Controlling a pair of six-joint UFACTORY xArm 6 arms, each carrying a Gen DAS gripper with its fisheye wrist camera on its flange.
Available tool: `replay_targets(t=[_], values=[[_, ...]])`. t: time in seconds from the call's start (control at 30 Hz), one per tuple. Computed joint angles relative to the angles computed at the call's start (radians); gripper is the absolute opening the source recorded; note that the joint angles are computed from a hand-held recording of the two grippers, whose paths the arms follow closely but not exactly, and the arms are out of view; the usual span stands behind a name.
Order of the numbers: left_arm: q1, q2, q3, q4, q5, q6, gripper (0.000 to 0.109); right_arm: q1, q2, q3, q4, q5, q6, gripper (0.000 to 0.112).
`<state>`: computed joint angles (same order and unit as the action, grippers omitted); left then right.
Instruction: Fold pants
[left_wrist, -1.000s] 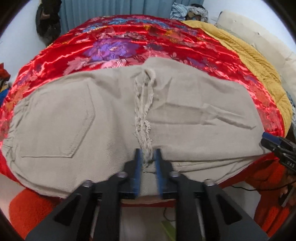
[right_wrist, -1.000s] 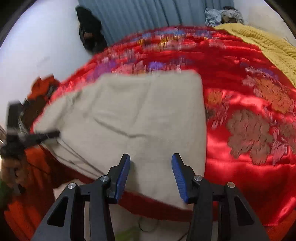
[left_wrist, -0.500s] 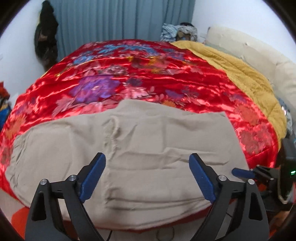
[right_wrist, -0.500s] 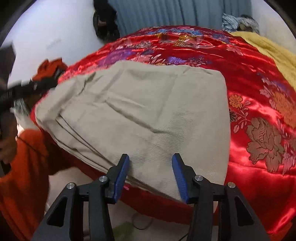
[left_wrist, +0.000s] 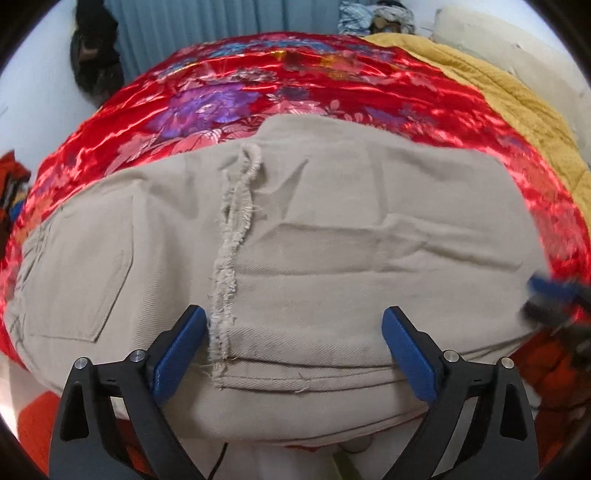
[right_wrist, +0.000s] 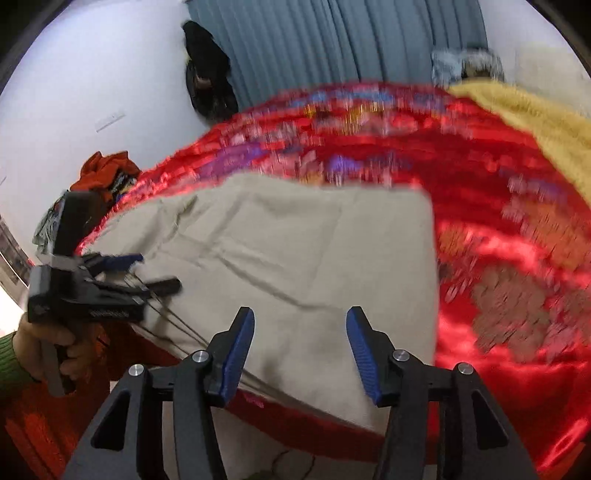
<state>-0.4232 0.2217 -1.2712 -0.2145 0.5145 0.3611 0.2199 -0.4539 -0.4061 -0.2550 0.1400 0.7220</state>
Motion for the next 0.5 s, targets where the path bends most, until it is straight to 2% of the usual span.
replay_targets(t=[0.07,0.17,0.3,0.4,0.47,0.5], values=[[-0.008,-0.005,-0.016,-0.066,0.005,0.041,0.097,0.012,0.032,-0.005,0.099,0.008,-0.083,0.053],[-0.036,0.022,-0.08,-0.073,0.006,0.048,0.097,0.009,0.042,-0.015,0.046,0.01,-0.053,0.057],[-0.072,0.136,-0.228,0.021,0.023,-0.023,0.097,0.011,0.054,-0.014,0.035,0.005,-0.043,0.059],[-0.07,0.261,-0.354,0.156,0.052,-0.18,0.097,0.013,0.069,-0.02,0.034,-0.002,-0.048,0.062],[-0.052,0.307,-0.388,0.162,0.081,-0.218,0.103,0.013,0.073,-0.022,0.006,0.003,-0.036,0.063],[-0.042,0.322,-0.391,0.109,0.08,-0.192,0.103,0.014,0.076,-0.024,-0.008,0.005,-0.03,0.063]])
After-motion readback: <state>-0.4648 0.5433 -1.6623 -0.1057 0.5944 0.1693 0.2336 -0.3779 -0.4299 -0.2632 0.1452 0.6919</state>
